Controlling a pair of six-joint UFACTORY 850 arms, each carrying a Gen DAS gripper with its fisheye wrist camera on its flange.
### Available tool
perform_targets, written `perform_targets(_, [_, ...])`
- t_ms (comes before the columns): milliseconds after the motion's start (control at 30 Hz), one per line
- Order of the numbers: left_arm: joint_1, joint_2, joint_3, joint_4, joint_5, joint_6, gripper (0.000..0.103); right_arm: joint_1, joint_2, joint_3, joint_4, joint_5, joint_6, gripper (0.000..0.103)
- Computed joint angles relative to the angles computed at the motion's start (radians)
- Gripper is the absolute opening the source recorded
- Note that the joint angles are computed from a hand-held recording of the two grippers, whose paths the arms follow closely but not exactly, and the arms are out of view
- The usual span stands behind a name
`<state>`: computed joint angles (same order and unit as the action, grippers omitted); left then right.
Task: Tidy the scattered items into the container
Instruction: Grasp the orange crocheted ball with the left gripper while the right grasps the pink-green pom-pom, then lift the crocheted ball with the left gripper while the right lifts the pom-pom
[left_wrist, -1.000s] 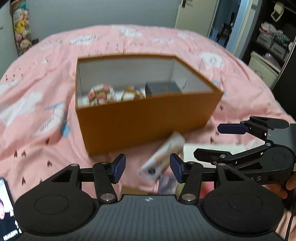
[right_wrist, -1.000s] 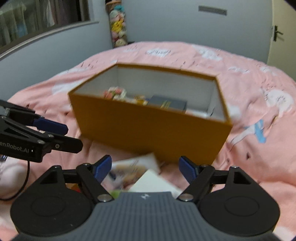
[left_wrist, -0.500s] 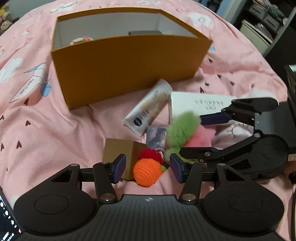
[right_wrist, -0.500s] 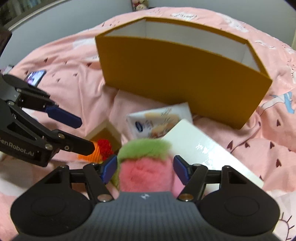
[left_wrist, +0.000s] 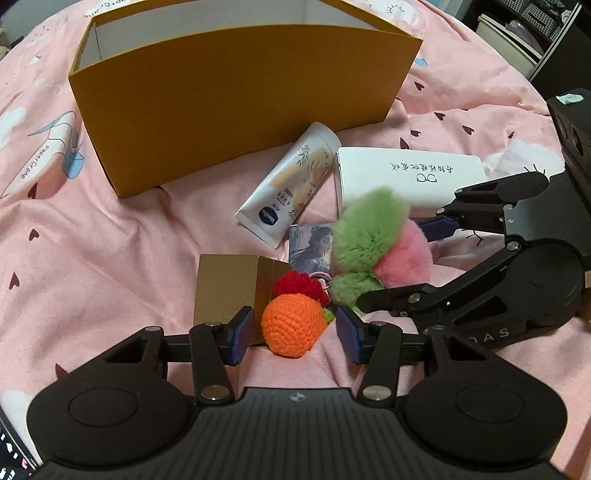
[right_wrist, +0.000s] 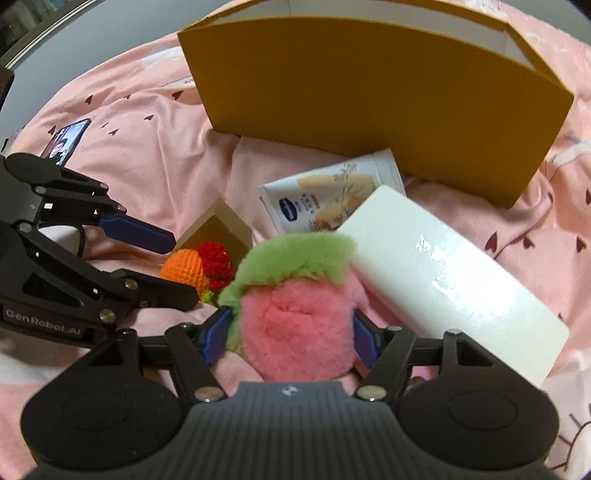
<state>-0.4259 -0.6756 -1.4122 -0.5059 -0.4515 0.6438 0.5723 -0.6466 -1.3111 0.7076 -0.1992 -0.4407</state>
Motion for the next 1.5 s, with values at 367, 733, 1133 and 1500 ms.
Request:
perform_targets(367, [0.003,-0.018,-0.013,-0.039,-0.034,0.068,0.051,-0.013,-0.008,0.002,0.121,-0.022,-0.092,0.07])
perform_targets(733, [0.003,-0.047,-0.034,-0.051,-0.058,0.077,0.053,-0.017,-0.014,-0.002,0.088,-0.026,-0.06,0.068])
perform_targets(1133, [0.003,-0.056,-0.046,-0.061,-0.068,0.12,0.057,-0.016,-0.015,0.006,0.151,-0.003,-0.116,0.052])
perform_targets(1500, [0.019,-0.104,-0.115,-0.085,-0.147,0.084,0.062,0.006,0.001,0.017,-0.251,0.054,0.249,0.052])
